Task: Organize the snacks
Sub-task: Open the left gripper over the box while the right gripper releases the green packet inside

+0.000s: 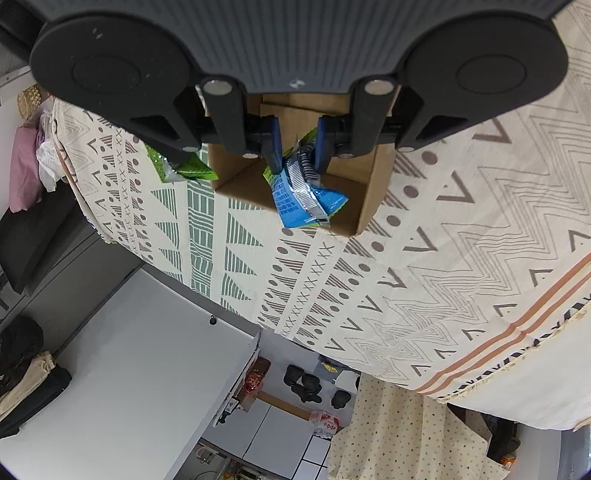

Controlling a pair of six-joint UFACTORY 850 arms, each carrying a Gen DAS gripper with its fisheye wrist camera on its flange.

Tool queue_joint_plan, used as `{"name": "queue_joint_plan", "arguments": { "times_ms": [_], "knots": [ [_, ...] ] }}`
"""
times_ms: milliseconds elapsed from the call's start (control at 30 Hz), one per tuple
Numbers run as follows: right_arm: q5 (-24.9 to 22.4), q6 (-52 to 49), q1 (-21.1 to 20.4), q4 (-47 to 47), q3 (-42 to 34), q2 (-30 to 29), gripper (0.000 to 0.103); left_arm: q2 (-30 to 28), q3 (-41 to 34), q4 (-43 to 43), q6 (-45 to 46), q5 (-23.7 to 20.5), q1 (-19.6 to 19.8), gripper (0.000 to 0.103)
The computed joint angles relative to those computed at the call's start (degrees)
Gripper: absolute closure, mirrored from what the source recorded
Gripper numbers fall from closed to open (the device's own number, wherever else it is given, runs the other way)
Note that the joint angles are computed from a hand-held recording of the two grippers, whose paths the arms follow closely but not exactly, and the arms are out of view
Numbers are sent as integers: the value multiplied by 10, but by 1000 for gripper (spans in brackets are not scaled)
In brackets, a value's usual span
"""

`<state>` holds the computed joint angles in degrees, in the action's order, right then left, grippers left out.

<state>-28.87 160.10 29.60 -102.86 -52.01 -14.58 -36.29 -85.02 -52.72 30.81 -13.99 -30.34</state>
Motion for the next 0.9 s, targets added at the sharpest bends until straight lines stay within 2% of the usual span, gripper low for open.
{"name": "queue_joint_plan", "arguments": {
  "times_ms": [33,133,300,400,467,533,633,700,800,833,900],
  "knots": [
    [4,3,-2,-5,-3,-3,73,-3,-3,6,-4,0,-1,85],
    [9,7,-7,-9,-9,-10,73,-10,-12,104,-101,6,-6,82],
    [19,28,-16,-21,-14,-21,73,-17,-20,169,-168,-11,-4,73],
    [21,47,-18,-31,-16,-24,73,-12,-14,211,-214,-4,-4,63],
    [19,59,-18,-45,-16,-24,71,-8,-9,255,-268,-2,-4,51],
    [18,56,-17,-58,-17,-24,64,-4,-4,294,-313,-1,-5,48],
    [4,7,-11,-12,-16,-18,50,1,1,379,-406,-6,-8,35],
    [6,36,-14,-29,-1,-6,49,7,8,403,-432,-8,-10,32],
    [3,36,-13,-7,16,12,45,18,20,426,-459,-8,-15,25],
    [0,37,-11,-3,23,19,42,22,23,461,-493,-12,-18,20],
    [-6,31,-7,12,34,32,36,29,28,529,-558,-22,-25,18]
  ]
}}
